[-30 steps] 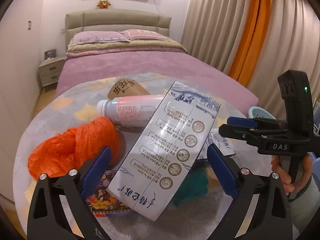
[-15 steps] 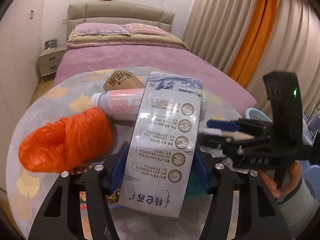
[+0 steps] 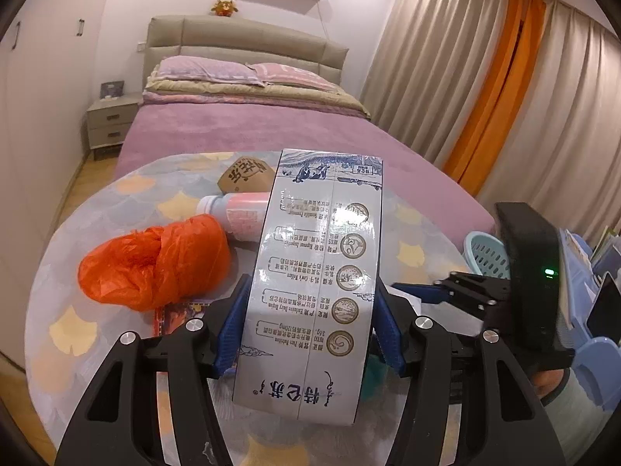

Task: Collect trash
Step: 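Grasp the white milk carton with the left tool while the right tool grasps the dark blue box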

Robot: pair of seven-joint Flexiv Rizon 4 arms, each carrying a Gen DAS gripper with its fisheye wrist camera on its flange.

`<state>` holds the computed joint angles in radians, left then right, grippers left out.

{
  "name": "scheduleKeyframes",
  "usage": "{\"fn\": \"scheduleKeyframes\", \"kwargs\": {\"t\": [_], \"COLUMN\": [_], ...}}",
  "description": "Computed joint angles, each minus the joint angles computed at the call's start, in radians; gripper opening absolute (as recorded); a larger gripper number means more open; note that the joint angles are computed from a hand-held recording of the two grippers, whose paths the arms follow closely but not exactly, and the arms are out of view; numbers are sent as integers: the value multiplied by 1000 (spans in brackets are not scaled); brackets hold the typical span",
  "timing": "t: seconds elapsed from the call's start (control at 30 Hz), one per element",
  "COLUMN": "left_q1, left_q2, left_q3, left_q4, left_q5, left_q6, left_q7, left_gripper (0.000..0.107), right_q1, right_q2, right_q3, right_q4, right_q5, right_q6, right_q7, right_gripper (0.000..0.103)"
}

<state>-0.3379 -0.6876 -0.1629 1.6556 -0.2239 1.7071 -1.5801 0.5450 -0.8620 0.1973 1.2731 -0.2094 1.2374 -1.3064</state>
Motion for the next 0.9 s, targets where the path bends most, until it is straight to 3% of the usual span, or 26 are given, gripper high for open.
{"fn": "scheduleKeyframes", "kwargs": {"t": [0.07,0.23,0.4,0.67,0.83,0.9], "left_q1": [-7,-16,-27,-64,-94,-90], "left_q2": [6,20,30,50,42,34], "left_q3": [9,24,27,40,41,20], "left_q4": [8,26,35,45,17,2], "left_q5": [-1,0,1,10,15,23], "left_q6": [5,20,47,77,73,72], "left_q7": [-7,-17,-29,-24,-8,3], "left_gripper": [56,56,56,56,56,56], "right_q1": [25,24,26,42,96,152], "right_q2": [-16,-20,38,141,237,274], "right_q3": [-31,-23,-32,-88,-196,-282], "right_q4": [-28,-27,81,268,430,488], "right_q5": [-14,-14,-26,-62,-93,-104], "right_q6": [-28,-12,75,217,345,388], "right_q7": [31,39,47,132,234,289], "right_gripper": [71,66,50,50,50,50]}}
